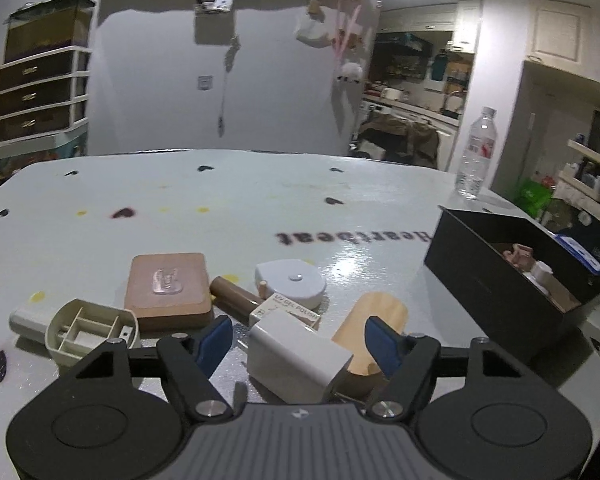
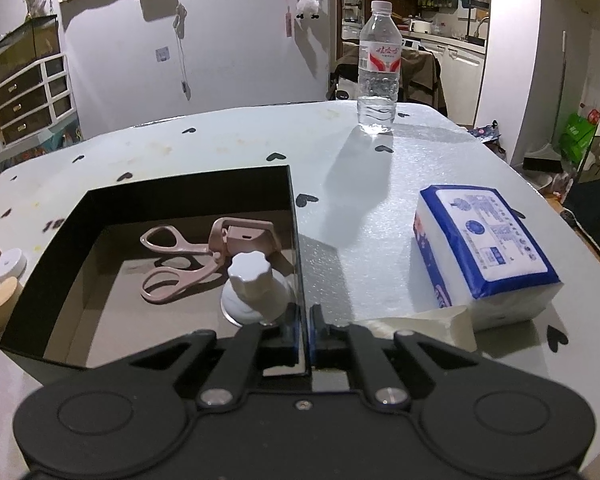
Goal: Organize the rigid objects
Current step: 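Move the left tool back and grasp the white charger block, then carry the white charger with the left tool into the black box and release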
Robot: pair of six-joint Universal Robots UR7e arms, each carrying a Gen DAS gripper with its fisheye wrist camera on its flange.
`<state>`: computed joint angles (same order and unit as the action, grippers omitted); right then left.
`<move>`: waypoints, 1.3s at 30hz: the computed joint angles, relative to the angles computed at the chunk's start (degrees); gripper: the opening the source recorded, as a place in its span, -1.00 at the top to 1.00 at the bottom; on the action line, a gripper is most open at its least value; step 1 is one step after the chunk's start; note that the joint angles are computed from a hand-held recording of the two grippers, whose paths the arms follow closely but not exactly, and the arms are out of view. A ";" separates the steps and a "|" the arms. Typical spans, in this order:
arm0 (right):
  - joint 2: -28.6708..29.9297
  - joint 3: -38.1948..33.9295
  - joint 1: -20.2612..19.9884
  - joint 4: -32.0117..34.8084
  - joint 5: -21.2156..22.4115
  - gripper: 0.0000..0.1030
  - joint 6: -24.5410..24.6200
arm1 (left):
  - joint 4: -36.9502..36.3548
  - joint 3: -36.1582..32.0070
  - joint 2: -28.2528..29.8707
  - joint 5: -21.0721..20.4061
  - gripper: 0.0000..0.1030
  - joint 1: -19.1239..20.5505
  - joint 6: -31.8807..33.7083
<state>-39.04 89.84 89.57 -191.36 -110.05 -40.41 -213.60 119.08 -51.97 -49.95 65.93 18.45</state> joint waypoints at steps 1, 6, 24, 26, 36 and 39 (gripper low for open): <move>0.06 -0.04 0.05 -0.09 -0.17 0.89 0.05 | 0.28 0.22 -0.37 -1.21 -0.44 0.33 0.38; 0.22 -0.14 0.18 -0.31 -0.66 0.88 0.42 | 1.87 -0.81 -0.90 -5.60 -0.54 2.35 2.42; 0.33 0.00 0.07 -0.93 -0.33 0.87 0.75 | 6.41 1.07 -1.13 2.60 -0.05 -1.08 -0.55; 0.30 0.07 0.01 -0.99 -0.14 0.87 0.80 | 6.16 1.23 -1.20 2.71 -0.04 -1.10 -0.90; 0.24 0.31 -0.03 -1.48 -0.11 0.88 0.49 | 4.78 0.62 -1.99 8.29 -0.03 -2.67 -8.65; 0.22 0.28 -0.01 -1.39 -0.14 0.88 0.32 | 8.02 -1.27 -2.88 8.30 -0.03 -2.95 -13.14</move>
